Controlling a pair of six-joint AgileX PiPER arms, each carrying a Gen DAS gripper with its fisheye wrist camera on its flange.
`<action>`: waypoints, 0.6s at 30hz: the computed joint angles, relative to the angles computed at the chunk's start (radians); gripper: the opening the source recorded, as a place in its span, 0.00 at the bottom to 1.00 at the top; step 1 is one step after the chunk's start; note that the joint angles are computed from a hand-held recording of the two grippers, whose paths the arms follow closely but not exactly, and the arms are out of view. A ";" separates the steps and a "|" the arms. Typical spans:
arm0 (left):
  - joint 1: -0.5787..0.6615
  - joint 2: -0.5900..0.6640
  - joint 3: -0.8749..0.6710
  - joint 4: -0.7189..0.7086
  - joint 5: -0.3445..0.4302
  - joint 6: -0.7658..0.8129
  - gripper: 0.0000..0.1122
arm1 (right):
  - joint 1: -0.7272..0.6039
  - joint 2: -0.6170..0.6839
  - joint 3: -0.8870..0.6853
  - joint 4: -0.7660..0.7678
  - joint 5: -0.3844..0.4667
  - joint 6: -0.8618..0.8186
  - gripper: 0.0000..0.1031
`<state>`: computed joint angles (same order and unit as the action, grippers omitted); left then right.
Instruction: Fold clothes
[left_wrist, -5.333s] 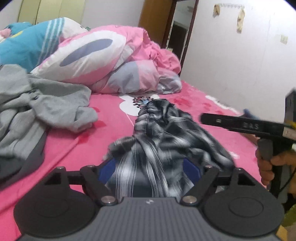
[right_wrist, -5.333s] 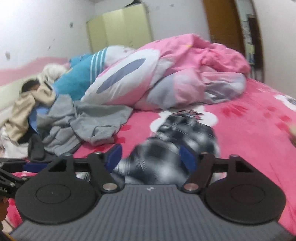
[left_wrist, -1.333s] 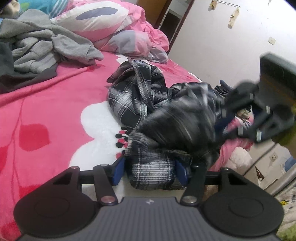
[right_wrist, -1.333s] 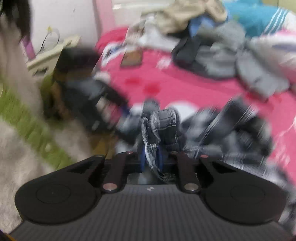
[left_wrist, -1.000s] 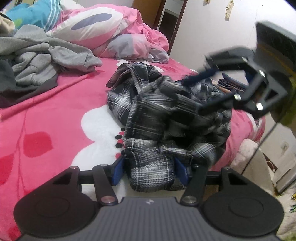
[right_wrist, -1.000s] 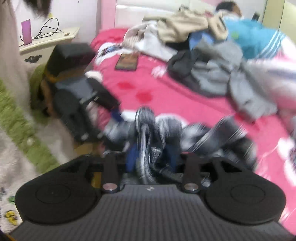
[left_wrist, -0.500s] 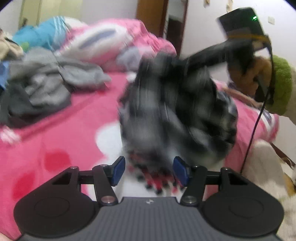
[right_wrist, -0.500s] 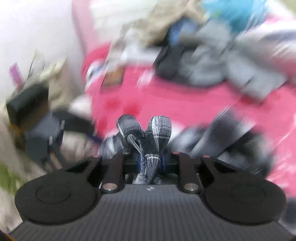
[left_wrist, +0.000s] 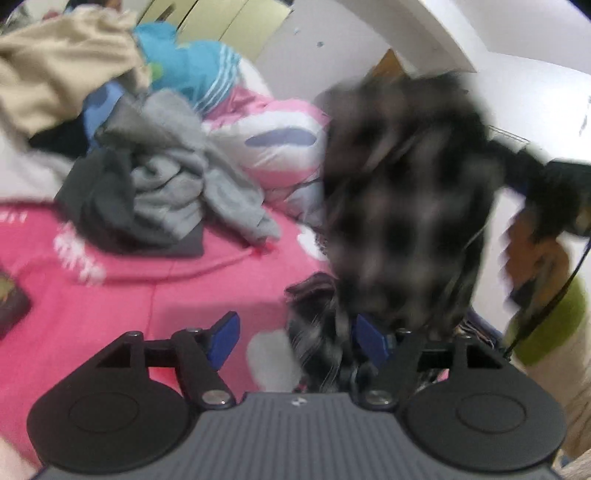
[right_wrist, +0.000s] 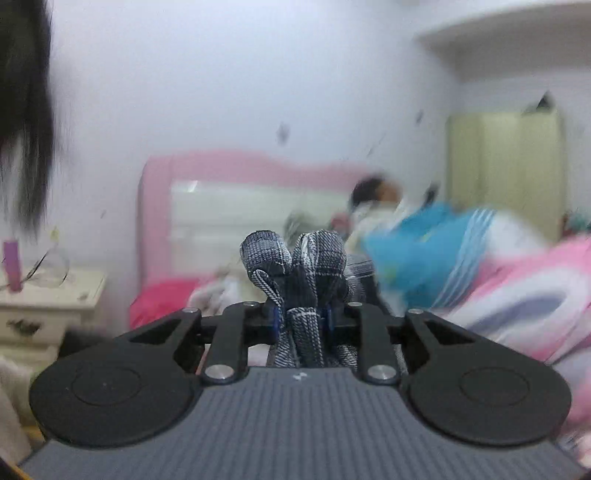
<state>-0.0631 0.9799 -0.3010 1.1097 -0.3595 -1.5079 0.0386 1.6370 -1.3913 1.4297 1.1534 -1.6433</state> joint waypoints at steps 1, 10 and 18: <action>0.017 -0.002 0.007 0.094 0.001 -0.094 0.65 | 0.058 0.021 0.030 -0.061 -0.066 0.028 0.31; 0.091 0.105 0.064 0.077 -0.067 -0.092 0.65 | 0.098 0.122 0.125 -0.109 -0.165 0.183 0.50; 0.235 0.224 0.045 0.082 -0.268 -0.046 0.65 | 0.183 0.173 0.059 -0.297 -0.199 0.284 0.57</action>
